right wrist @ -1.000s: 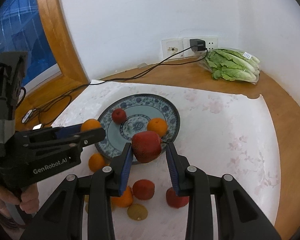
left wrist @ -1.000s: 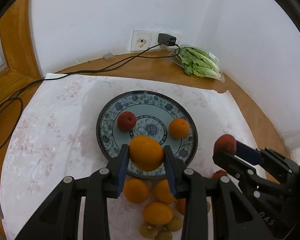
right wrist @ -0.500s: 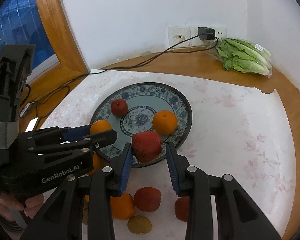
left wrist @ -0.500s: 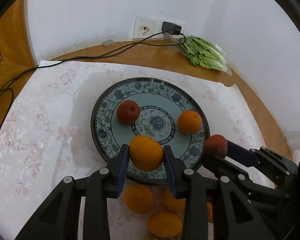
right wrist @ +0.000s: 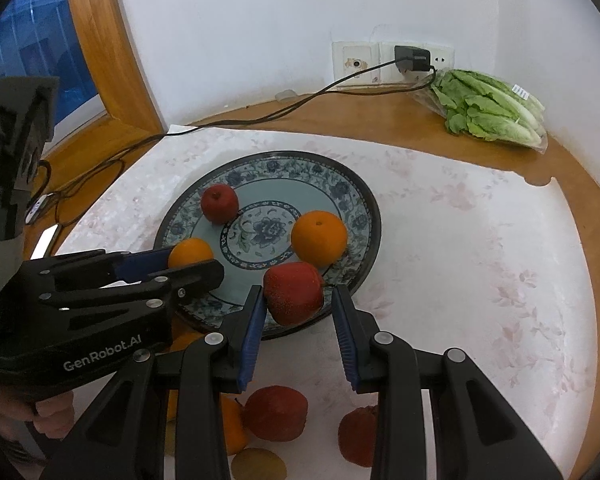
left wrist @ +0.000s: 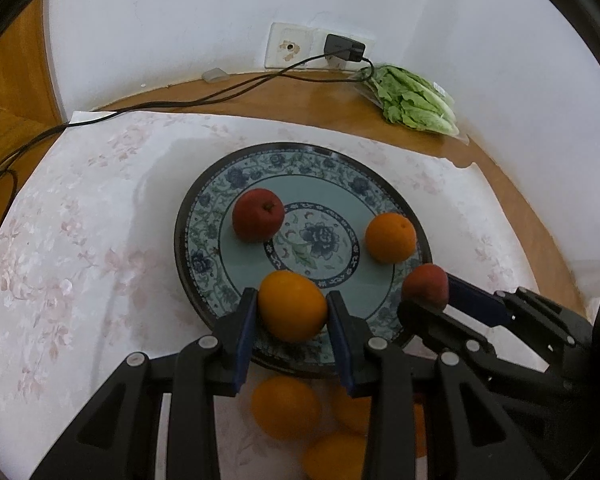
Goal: Organize fruits
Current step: 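Carry the orange and red apple over the plate with both grippers, then open the right gripper to drop the apple while the left gripper releases the orange onto the plate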
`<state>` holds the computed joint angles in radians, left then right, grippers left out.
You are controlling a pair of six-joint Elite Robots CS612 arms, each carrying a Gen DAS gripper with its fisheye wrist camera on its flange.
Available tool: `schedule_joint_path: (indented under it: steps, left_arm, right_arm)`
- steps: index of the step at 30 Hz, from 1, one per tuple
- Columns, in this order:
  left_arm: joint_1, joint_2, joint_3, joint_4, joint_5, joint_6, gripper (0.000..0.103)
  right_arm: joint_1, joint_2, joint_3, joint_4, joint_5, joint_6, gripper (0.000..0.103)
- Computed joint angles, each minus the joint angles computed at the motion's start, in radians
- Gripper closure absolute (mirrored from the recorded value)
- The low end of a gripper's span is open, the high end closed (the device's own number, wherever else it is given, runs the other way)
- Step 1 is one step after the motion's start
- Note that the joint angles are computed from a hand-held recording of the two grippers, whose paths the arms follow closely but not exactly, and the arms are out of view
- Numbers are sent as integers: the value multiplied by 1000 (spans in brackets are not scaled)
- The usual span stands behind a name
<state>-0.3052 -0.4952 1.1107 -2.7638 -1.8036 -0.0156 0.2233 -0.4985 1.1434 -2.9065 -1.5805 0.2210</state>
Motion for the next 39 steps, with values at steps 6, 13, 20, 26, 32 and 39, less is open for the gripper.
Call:
schedule_joint_path:
  steps: [6,13,20,26,32,39]
  left_arm:
    - [0,0,0,0,1,-1,67]
    - [0,0,0,3,-5,0,67]
    - [-1,-5,6,1,3,8,60]
    - [0,-19,23,-13,13,6,51]
    - [0,-43,61,-42,29,16,41]
    - [4,-66,96,-47,14,6,40]
  right_arm:
    - [5,3,-3,0,-33,-16,68]
    - [4,3,-1,-5,-32,-10,68]
    - [0,-3,10,-11,-8,11,62]
    - [2,-13,25,-19,-10,22,59]
    - [7,-31,51,-34,-20,20,58]
    - [15,-53,84,-48,-25,22,58]
